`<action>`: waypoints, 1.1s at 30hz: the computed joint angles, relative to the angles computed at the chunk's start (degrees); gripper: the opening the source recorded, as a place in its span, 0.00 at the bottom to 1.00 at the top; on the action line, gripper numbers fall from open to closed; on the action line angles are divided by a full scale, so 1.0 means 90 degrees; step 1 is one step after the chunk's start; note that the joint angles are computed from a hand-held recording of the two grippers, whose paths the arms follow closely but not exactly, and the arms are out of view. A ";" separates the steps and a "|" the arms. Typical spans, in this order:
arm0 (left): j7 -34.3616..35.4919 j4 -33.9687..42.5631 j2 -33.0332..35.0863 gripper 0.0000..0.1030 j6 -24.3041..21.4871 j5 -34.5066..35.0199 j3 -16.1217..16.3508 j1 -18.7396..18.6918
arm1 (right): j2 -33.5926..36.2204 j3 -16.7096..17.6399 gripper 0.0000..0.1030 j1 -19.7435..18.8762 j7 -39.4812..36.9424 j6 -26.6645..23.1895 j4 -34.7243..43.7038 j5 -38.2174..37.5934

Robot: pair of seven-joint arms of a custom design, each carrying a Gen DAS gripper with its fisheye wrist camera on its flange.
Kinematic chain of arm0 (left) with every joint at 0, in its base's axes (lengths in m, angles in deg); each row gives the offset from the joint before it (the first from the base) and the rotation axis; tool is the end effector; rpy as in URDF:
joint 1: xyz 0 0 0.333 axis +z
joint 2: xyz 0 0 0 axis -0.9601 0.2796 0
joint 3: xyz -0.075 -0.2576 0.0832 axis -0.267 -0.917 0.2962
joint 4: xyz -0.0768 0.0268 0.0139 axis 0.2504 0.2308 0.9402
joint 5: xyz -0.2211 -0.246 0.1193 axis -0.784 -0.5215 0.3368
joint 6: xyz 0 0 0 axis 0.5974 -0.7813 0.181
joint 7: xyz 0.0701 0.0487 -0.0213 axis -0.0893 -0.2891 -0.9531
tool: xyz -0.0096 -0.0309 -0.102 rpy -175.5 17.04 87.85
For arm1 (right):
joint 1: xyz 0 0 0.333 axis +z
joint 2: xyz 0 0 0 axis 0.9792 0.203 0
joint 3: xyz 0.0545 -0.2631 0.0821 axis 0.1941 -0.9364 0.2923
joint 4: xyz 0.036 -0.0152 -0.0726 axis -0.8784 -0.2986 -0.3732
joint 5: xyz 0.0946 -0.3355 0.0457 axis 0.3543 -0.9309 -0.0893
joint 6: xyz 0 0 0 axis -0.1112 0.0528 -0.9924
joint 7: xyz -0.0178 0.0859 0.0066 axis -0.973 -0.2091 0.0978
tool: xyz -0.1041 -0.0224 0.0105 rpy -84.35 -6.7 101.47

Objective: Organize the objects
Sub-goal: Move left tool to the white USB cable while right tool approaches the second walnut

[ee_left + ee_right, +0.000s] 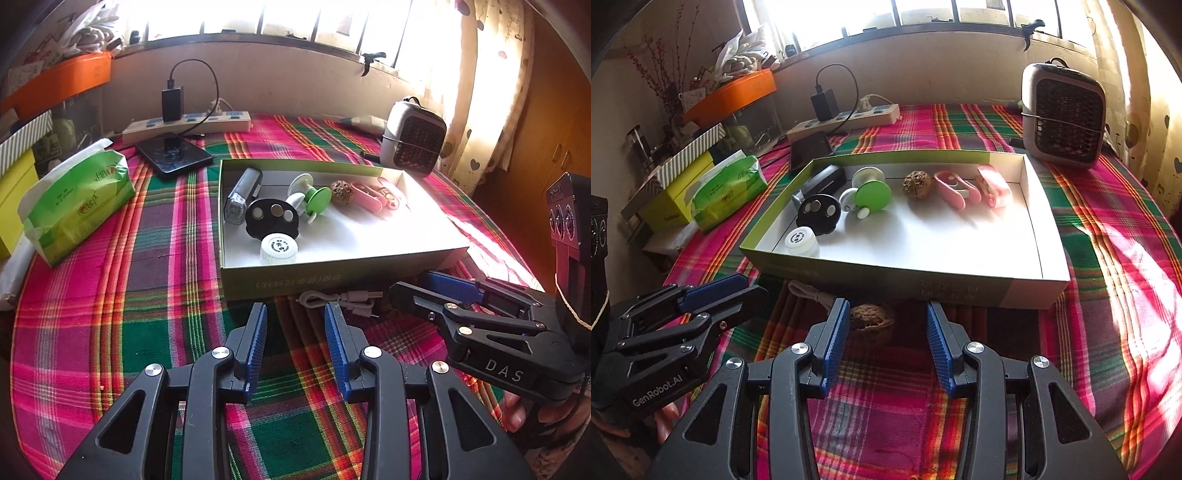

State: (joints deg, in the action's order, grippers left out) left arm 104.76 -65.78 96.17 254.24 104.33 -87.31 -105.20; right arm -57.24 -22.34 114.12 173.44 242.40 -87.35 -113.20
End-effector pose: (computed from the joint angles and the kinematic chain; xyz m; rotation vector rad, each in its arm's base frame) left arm 0.4910 -0.4162 0.3972 -1.5262 2.2328 -1.0178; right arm 0.4609 0.3872 0.3889 -1.7105 1.7499 -0.4599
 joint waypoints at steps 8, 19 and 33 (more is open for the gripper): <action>0.0807 0.0249 0.0246 0.30 -0.0108 -0.0576 -0.0437 0.0344 | 0.0063 0.0083 0.42 -0.0025 -0.0047 -0.0054 0.0058 0.0134; 0.1319 0.0620 0.0519 0.30 -0.0424 -0.1008 -0.0545 0.0365 | 0.0095 -0.0080 0.40 0.0007 -0.0207 0.0235 -0.0028 0.0260; 0.1916 0.0728 0.0616 0.31 -0.0420 -0.1349 -0.0735 0.0287 | -0.0383 -0.0053 0.32 -0.0173 0.0224 0.0244 -0.0598 -0.0269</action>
State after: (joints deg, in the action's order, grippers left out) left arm 122.00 -59.23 101.71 250.45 92.19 -93.92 -102.62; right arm -60.69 -22.82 112.57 175.46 244.60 -92.73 -115.63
